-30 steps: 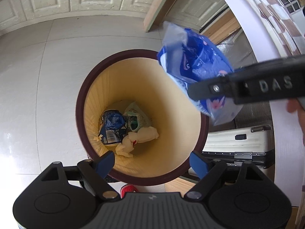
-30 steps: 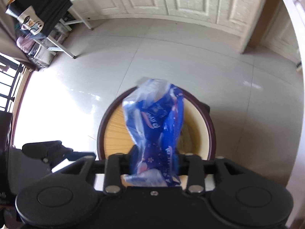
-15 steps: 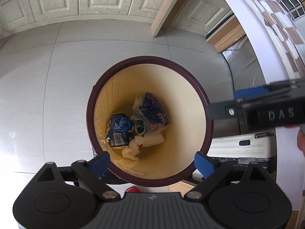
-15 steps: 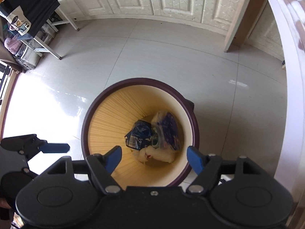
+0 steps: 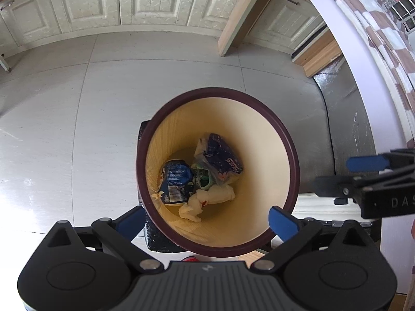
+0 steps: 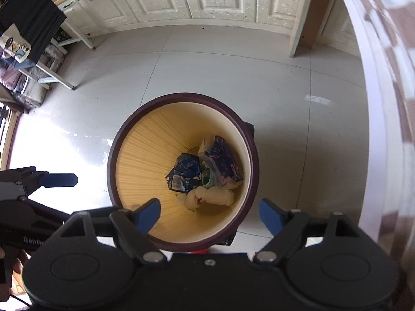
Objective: Collect trash
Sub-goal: 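Raise both tools from the wastebasket and move back toward the table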
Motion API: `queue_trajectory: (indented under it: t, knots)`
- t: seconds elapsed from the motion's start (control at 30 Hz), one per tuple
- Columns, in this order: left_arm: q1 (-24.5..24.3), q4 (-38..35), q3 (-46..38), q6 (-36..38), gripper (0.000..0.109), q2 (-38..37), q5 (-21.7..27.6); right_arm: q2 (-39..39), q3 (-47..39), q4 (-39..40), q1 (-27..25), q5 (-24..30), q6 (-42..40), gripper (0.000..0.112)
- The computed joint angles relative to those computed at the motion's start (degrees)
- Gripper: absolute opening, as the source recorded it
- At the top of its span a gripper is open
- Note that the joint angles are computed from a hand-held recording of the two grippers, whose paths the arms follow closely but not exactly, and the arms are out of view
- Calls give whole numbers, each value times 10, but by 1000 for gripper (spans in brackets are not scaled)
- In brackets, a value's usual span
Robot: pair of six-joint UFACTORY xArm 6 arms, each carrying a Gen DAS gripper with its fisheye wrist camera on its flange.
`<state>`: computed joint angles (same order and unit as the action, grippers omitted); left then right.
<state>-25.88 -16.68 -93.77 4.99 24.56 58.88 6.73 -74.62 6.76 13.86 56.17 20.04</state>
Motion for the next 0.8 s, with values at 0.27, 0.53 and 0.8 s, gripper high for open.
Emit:
queue_trajectory:
  t: [0.27, 0.53, 0.8]
  knots:
    - [3, 18, 9, -13, 103, -21, 0, -39, 31, -42, 6, 3, 51, 96]
    - [5, 23, 47, -9, 103, -65, -14, -82, 61, -53, 18, -2, 73, 103]
    - [6, 33, 91, -19, 103, -115, -29, -113, 73, -78, 36, -2, 112, 103]
